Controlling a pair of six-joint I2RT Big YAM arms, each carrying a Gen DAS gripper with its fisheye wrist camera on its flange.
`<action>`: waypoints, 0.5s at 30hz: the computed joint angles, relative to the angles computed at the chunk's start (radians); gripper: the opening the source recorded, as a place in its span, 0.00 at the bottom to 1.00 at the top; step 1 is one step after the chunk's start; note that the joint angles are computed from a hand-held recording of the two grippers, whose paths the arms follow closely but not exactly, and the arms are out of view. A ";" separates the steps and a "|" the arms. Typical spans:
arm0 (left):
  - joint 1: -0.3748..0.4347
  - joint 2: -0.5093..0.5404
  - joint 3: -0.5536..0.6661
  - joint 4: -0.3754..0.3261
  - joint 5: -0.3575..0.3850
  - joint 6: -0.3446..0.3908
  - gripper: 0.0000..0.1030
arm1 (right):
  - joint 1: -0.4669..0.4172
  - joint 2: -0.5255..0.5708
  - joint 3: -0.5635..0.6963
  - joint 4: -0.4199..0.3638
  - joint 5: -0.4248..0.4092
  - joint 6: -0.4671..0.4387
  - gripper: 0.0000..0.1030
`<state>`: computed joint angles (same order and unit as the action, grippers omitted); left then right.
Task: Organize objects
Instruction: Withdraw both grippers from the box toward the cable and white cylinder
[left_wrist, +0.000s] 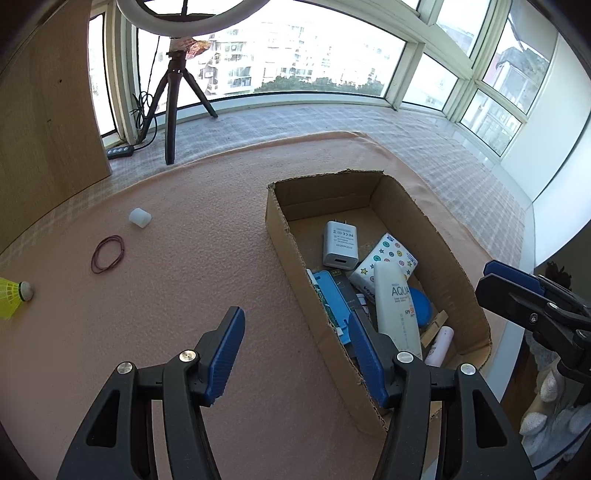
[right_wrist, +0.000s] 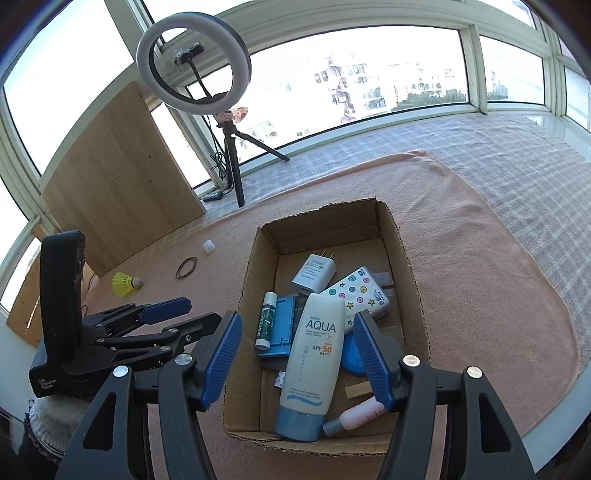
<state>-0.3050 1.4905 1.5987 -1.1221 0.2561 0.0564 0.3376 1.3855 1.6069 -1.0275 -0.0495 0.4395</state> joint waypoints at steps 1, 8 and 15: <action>0.009 -0.007 -0.006 -0.001 0.001 0.001 0.60 | 0.005 0.005 0.005 -0.002 0.001 -0.002 0.57; 0.096 -0.055 -0.052 -0.015 0.001 0.009 0.60 | 0.052 0.055 0.067 -0.047 -0.005 -0.026 0.57; 0.221 -0.099 -0.086 -0.034 0.009 0.040 0.60 | 0.100 0.131 0.163 -0.103 -0.028 -0.045 0.57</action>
